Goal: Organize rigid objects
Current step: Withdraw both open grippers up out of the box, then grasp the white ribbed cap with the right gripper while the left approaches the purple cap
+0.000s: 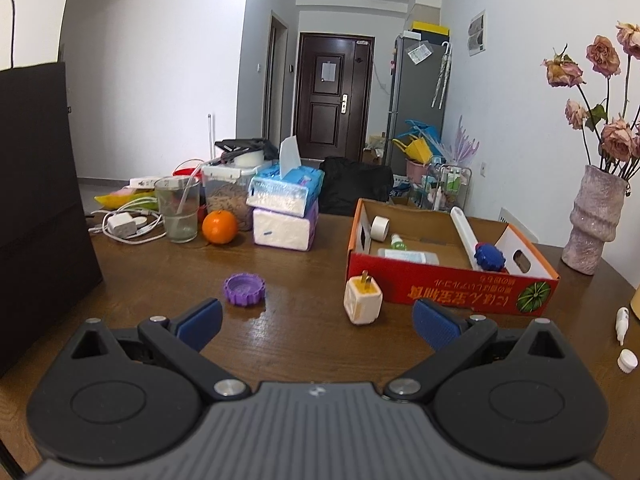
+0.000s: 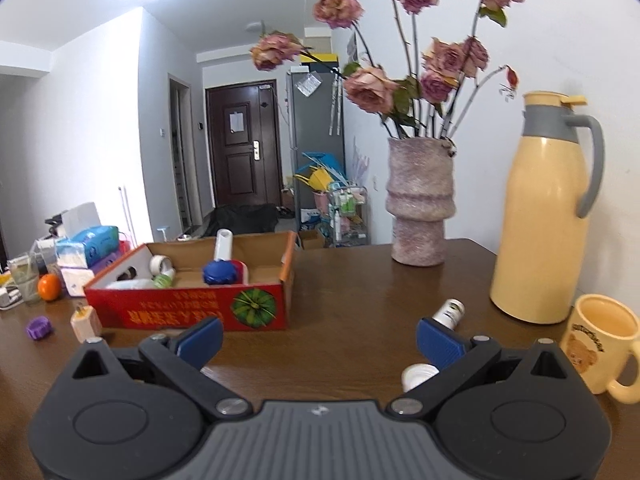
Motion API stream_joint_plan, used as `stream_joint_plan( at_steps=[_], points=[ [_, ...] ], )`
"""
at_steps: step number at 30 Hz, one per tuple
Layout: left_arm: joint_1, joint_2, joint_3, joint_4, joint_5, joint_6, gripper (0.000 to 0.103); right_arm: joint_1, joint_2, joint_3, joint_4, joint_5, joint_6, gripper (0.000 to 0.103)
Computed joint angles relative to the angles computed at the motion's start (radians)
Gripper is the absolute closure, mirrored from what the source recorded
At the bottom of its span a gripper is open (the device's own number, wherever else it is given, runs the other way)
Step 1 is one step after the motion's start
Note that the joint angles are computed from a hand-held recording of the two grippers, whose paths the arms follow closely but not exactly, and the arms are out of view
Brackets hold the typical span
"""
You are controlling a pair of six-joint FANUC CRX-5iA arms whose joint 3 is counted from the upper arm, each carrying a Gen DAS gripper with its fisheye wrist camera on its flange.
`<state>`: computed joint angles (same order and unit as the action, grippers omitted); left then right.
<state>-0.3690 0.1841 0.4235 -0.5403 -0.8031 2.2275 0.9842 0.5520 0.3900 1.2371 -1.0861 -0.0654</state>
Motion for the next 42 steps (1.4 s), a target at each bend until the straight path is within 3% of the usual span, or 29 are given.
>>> stream_joint_plan(
  at_steps=[8, 14, 21, 27, 33, 35, 36, 42],
  points=[
    [0.006, -0.001, -0.018, -0.016, -0.032, 0.035, 0.000, -0.025, -0.092, -0.172, 0.032, 0.031, -0.060, 0.000],
    [0.015, 0.005, -0.030, -0.010, -0.035, 0.042, 0.000, -0.045, -0.116, -0.216, 0.002, 0.034, -0.042, 0.000],
    [0.022, 0.030, -0.011, -0.007, -0.044, 0.037, 0.000, -0.069, -0.086, -0.178, -0.052, 0.040, 0.048, 0.000],
    [0.046, 0.049, -0.005, 0.003, -0.057, 0.032, 0.000, -0.097, 0.004, -0.046, -0.179, -0.006, 0.181, 0.009],
    [0.080, 0.069, 0.008, 0.025, -0.059, 0.006, 0.000, -0.130, 0.067, 0.058, -0.286, -0.046, 0.182, 0.030],
    [0.090, 0.079, 0.015, 0.032, -0.056, -0.003, 0.000, -0.136, 0.074, 0.073, -0.320, -0.046, 0.188, 0.058],
    [0.095, 0.083, 0.018, 0.037, -0.055, -0.007, 0.000, -0.139, 0.064, 0.056, -0.314, -0.026, 0.172, 0.064],
    [0.132, 0.115, 0.042, 0.084, -0.039, -0.040, 0.000, -0.132, 0.065, 0.042, -0.267, -0.039, 0.126, 0.064]
  ],
)
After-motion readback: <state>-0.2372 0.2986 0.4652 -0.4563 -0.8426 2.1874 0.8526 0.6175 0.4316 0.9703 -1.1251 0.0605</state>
